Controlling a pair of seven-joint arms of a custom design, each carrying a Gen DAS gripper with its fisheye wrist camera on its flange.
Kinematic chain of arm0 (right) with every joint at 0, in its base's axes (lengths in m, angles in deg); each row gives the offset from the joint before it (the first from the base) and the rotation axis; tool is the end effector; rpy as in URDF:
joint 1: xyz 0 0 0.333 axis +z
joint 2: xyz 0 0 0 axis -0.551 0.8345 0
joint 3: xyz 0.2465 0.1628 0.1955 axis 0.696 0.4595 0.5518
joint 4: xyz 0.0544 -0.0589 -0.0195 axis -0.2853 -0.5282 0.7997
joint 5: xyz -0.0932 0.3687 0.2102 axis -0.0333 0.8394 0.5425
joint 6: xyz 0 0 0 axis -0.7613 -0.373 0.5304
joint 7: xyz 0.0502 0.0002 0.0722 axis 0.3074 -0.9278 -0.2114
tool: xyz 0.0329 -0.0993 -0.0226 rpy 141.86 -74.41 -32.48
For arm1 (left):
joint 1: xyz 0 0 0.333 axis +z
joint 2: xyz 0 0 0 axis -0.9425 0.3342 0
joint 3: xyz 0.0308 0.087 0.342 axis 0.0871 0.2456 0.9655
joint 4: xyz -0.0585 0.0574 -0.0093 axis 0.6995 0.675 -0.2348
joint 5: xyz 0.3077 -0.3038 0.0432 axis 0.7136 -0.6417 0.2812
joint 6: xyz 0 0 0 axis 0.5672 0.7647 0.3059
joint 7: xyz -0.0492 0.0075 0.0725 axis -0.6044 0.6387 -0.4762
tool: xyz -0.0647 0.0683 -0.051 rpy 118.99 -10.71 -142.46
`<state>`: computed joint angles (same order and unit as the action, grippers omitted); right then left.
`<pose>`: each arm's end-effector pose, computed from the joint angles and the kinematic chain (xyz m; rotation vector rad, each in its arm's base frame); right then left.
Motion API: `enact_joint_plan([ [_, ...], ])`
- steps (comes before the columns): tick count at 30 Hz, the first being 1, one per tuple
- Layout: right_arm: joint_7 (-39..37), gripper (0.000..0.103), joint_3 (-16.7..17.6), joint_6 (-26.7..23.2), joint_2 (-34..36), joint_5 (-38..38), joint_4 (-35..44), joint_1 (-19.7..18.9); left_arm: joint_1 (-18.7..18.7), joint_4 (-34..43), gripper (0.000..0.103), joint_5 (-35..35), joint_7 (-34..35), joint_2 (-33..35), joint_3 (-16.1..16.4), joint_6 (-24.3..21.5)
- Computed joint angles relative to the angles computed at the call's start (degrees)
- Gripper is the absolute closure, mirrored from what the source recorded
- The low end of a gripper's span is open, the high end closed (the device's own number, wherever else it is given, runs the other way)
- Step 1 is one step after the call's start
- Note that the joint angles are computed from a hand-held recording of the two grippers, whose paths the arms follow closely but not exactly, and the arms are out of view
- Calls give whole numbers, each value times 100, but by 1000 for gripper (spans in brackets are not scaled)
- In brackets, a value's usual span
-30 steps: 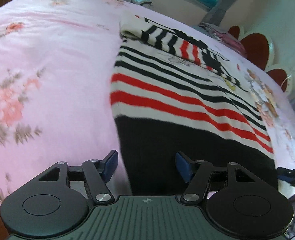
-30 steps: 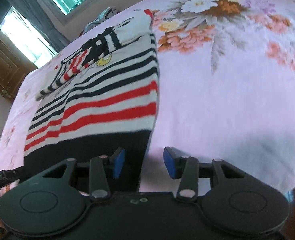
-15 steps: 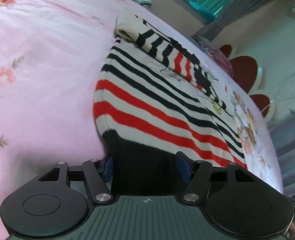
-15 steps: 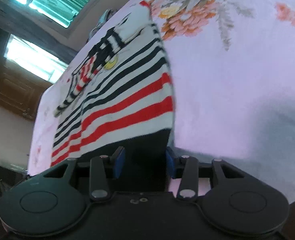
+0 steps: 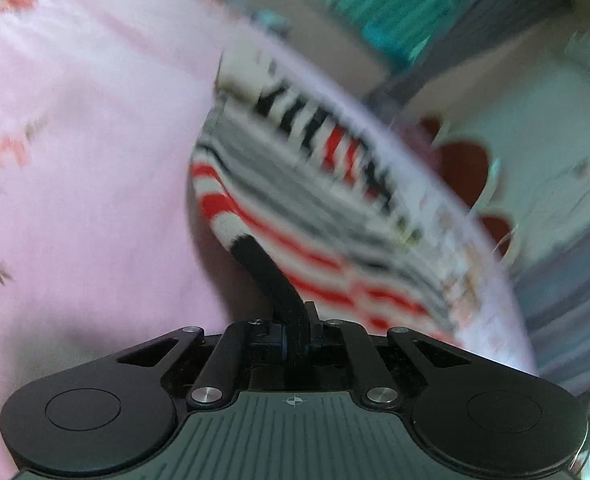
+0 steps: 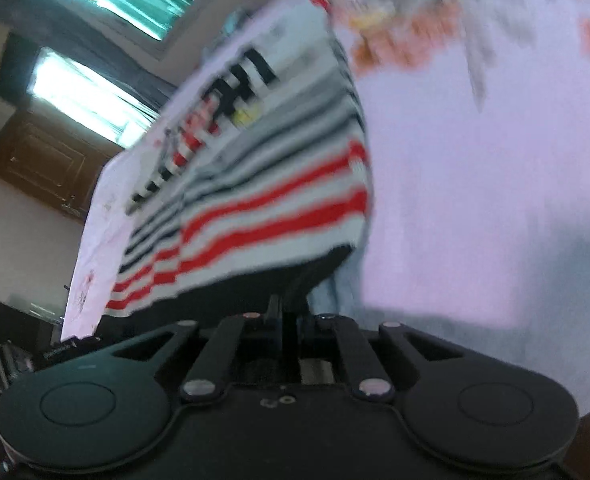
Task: Fold small clothes
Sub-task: 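Carry the hem with both tools over the sweater toward the collar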
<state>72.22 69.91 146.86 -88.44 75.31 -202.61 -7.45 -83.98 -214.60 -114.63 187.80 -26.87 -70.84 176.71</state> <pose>0.4047 0.1121 0.5010 -1.2322 1.8540 -0.0498 0.5086 -0.1299 0.4715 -2.1587 1.7373 -1.4649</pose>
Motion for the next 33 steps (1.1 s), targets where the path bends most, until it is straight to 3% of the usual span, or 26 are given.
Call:
enact_joint_plan([
  [1, -85, 97, -68, 155, -102, 68, -59, 90, 118, -60, 97, 100, -182, -58, -135, 177],
  [3, -122, 97, -79, 316, -186, 31, -163, 66, 125, -180, 97, 984, -1029, -37, -68, 205],
  [5, 127, 97, 36, -219, 9, -194, -62, -267, 192, -247, 97, 1873, -1853, 59, -62, 59],
  [6, 63, 97, -58, -323, 99, -142, -15, -181, 123, -262, 97, 1917, -1937, 84, -20, 82],
  [12, -428, 97, -230, 26, 207, 100, 275, 72, -410, -94, 97, 612, -1034, -4, 233, 634],
  [16, -1039, 97, -575, 172, 589, 181, 969, 239, -297, 602, 97, 229, -474, 322, 253, 661],
  [21, -1600, 97, -896, 160, 1591, 738, 2290, 295, 133, 2118, 97, 168, -125, 1339, 71, 416],
  [26, -1408, 97, -822, -297, 2860, 710, 3777, -238, 341, 3854, 97, 1711, -1362, 2724, -14, 177],
  [30, -280, 97, -756, -955, 3865, -235, 4895, -692, 175, 5489, 97, 3426, -3001, 4004, 389, -584],
  [33, 159, 97, -657, -1361, 4552, -418, 5639, -971, 100, 6823, 97, 4314, -3892, 4965, 634, -1274],
])
